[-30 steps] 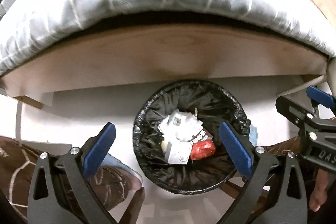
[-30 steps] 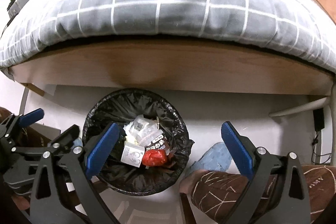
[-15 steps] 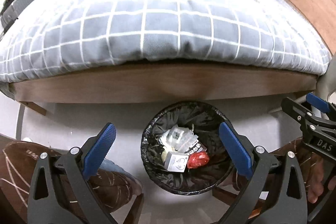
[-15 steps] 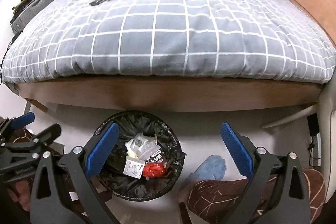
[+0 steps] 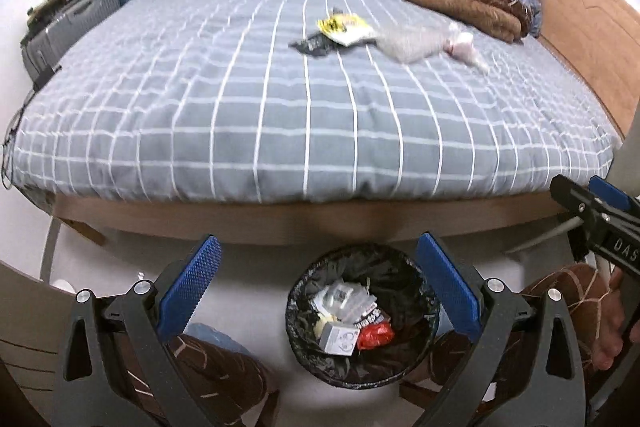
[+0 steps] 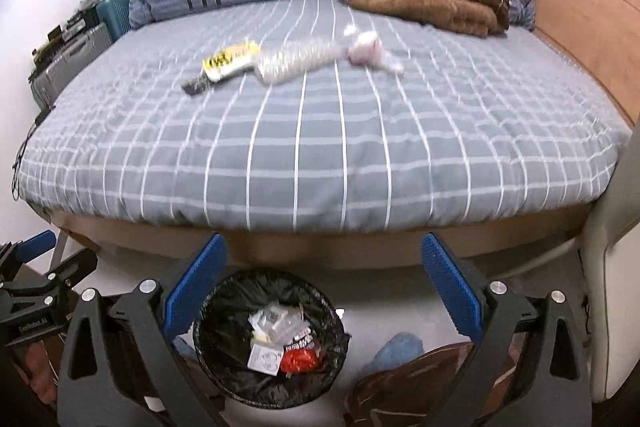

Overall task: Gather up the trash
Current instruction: 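Move both open tools back up over the bed toward the remaining trash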

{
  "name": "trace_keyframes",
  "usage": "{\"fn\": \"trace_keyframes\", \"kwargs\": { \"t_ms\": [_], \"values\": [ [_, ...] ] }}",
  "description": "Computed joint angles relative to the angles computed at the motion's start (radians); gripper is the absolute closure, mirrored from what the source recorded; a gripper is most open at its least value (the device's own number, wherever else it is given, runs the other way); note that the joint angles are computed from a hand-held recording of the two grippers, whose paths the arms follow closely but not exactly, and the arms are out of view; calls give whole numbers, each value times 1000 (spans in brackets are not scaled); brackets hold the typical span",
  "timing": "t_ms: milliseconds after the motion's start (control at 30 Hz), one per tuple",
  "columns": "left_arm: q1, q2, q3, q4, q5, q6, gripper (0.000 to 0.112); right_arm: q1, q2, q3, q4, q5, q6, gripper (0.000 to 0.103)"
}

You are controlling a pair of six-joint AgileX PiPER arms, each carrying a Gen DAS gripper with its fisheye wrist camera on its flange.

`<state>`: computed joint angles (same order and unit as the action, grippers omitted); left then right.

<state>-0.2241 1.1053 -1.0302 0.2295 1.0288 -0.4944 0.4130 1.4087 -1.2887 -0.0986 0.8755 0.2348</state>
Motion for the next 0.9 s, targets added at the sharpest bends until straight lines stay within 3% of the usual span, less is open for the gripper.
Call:
{"fn": "trace_keyframes", "kwargs": {
  "t_ms": [433, 900],
  "values": [
    [3, 129, -238, 22, 33, 18, 15, -54, 113, -297, 17, 109, -69, 9],
    [59, 322, -419, -16, 17, 101, 16, -101, 275, -516, 33, 150, -122, 9]
  ]
}}
